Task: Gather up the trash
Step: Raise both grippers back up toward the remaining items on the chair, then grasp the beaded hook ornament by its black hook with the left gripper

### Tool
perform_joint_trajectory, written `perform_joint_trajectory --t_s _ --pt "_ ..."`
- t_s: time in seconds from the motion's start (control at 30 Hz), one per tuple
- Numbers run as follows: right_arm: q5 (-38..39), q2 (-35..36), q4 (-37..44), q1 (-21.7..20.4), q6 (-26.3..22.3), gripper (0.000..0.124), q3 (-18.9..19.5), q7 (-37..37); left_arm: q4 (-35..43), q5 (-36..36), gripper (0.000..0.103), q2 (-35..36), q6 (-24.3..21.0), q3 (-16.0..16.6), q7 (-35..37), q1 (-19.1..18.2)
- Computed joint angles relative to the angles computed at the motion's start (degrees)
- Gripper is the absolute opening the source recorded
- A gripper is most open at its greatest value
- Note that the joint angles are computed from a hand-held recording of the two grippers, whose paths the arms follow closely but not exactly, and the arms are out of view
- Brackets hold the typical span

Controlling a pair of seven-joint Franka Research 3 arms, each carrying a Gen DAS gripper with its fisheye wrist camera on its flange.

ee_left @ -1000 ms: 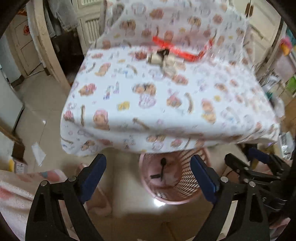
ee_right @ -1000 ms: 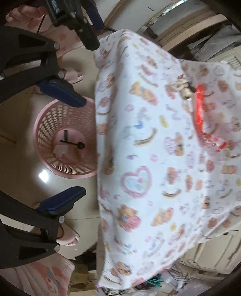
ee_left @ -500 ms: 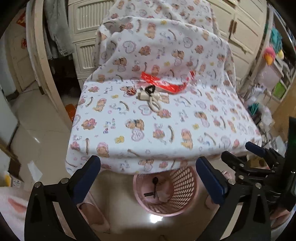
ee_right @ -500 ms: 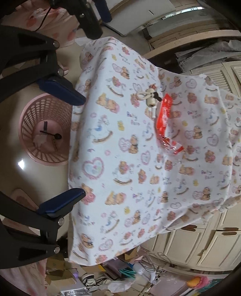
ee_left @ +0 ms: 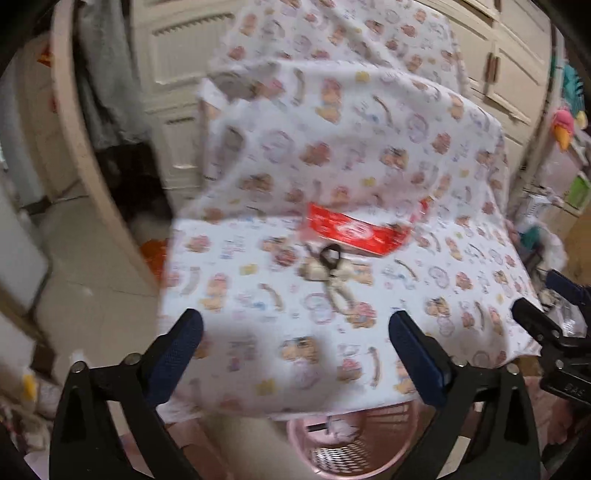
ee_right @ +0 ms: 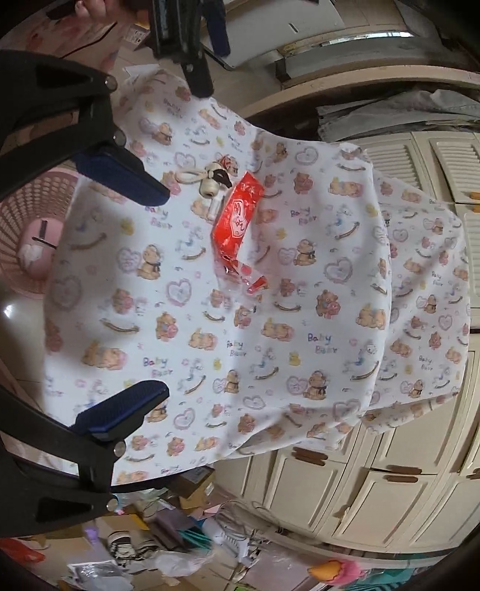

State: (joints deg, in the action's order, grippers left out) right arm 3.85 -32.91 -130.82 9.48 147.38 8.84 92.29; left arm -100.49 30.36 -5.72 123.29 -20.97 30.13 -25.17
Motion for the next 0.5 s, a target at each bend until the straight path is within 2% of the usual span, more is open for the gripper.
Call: perform_joint_trajectory --t_s 0.03,0.1,0.2,0.23,0.33,0.5 --pt "0.1 0.04 -1.17 0.04 1.42 0.095 -0.08 -0.06 -0.79 -0.51 0.088 0.26 1.65 0.25 -0.12 0.07" --pt "0.24 0.33 -2.7 -0.22 2.37 0.095 -0.02 0.39 -1.82 -0.72 0.087 1.21 4.06 0.5 -2.1 0.31" --pt "-0.35 2.55 -1.8 -1.19 0.58 0.095 0.33 2.26 -0.21 2.04 0.084 3.83 4.44 0.4 -3.59 0.1" --pt "-0.1 3.12 -1.55 -1.17 1.06 0.095 0.05 2.76 0.08 3.48 0.08 4.54 5.43 0.54 -3.83 -0.03" --pt "-0.62 4.35 -0.8 -1.87 2.46 0.095 -0.1 4.19 0.84 4.46 0.078 6.18 7.28 1.29 -3.32 -0.25" --pt "-1.6 5.75 -0.06 -2.24 2.07 0.095 -0.48 5.92 1.37 -5.49 0.077 8.53 11.2 2.78 0.89 0.53"
